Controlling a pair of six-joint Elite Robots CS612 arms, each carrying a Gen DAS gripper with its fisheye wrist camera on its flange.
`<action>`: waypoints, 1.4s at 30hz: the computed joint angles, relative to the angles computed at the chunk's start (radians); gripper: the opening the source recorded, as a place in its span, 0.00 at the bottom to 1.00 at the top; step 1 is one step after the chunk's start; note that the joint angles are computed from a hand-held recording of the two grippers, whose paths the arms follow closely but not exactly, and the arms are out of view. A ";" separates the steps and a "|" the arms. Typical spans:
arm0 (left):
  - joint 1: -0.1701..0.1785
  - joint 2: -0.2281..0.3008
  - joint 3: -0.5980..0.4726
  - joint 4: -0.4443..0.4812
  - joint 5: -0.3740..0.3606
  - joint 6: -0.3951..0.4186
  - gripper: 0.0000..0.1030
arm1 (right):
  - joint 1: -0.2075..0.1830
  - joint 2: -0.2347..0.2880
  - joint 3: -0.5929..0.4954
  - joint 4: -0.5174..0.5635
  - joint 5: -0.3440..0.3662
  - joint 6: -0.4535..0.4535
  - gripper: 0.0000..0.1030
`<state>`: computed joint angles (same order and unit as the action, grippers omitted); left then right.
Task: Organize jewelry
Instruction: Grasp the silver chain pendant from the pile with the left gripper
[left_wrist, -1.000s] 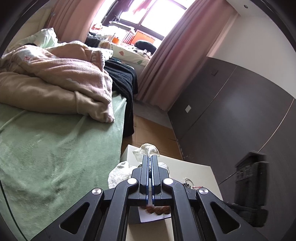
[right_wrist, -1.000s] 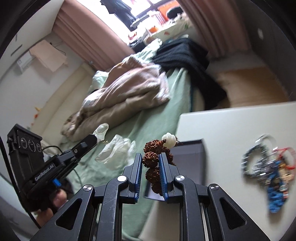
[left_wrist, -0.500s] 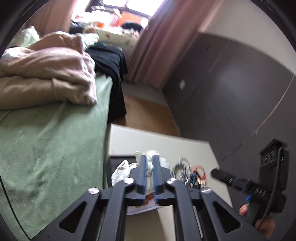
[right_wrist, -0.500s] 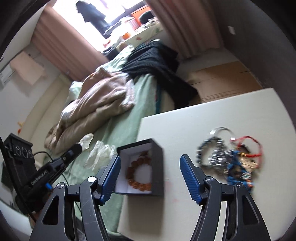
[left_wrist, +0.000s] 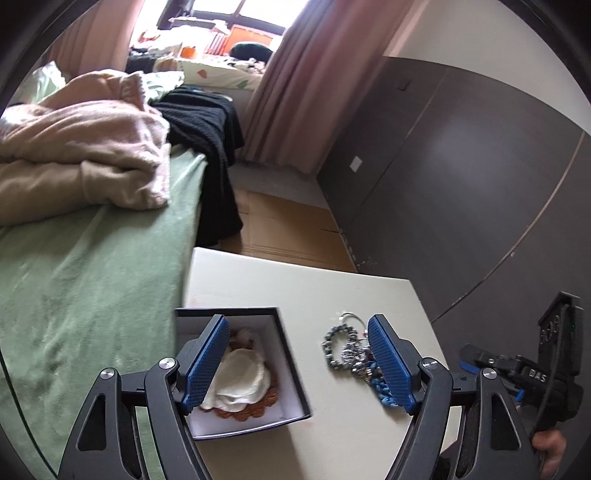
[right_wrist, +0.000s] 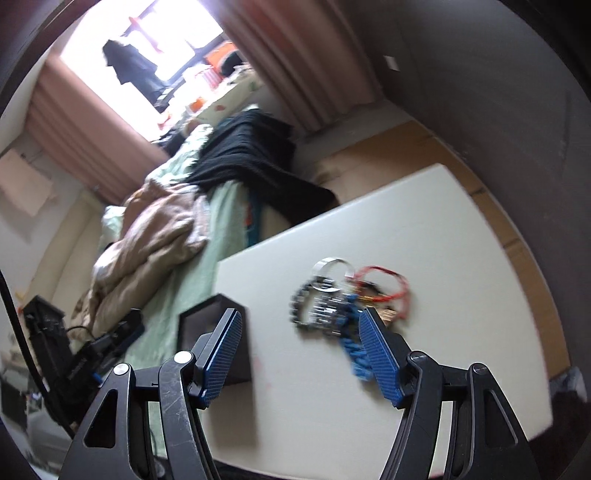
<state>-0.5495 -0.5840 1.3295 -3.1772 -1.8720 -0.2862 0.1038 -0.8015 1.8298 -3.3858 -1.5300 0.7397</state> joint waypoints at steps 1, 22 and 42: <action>-0.005 0.002 -0.004 0.001 -0.007 0.008 0.75 | -0.003 -0.001 0.002 0.011 -0.002 0.008 0.65; -0.126 0.054 -0.153 0.363 0.093 0.223 0.25 | -0.081 0.018 0.042 0.043 0.141 0.134 0.65; -0.145 0.119 -0.196 0.441 0.128 0.270 0.20 | -0.106 0.012 0.064 0.058 0.123 0.178 0.65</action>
<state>-0.6947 -0.4652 1.1337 -2.7366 -1.7443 -0.0159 -0.0018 -0.7899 1.8942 -3.3281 -1.4067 0.9173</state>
